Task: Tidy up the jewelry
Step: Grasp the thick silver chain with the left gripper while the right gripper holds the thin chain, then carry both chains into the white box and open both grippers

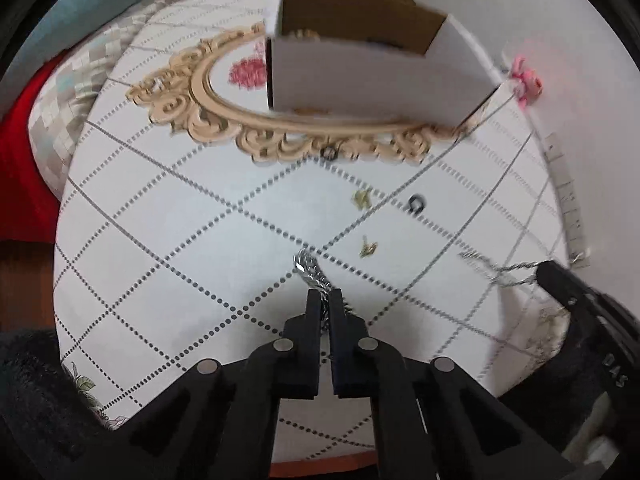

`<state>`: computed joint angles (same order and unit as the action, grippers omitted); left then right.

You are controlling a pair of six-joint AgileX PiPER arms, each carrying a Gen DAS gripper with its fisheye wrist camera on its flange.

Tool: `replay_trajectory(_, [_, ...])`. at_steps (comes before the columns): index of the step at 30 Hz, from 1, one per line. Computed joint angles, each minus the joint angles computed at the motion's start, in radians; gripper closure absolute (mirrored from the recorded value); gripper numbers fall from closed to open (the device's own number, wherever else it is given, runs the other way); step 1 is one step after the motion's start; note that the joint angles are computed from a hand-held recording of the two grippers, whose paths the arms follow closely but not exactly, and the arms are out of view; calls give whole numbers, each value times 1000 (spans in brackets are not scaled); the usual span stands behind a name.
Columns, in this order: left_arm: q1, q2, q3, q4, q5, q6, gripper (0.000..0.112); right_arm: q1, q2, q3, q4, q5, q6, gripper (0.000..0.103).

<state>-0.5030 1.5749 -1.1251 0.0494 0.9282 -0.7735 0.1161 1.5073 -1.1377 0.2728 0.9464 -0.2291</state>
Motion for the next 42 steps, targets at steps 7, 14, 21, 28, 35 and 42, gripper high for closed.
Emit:
replay_trajectory(7, [71, -80, -75, -17, 34, 73, 112, -25, 9, -101, 77, 88, -37, 96])
replay_trajectory(14, [194, -163, -62, -134, 46, 199, 105, -30, 17, -198, 120, 142, -41, 96])
replay_trajectory(21, [207, -87, 88, -235, -7, 224, 66, -36, 23, -155, 108, 122, -39, 96])
replay_trajectory(28, [125, 21, 69, -145, -63, 106, 66, -69, 28, -54, 91, 68, -34, 96])
replay_trajectory(35, [9, 97, -13, 69, -27, 1, 100, -79, 42, -15, 68, 41, -24, 96])
replay_trajectory(42, [27, 1, 29, 39, -53, 3, 102, -85, 31, -30, 82, 56, -36, 96])
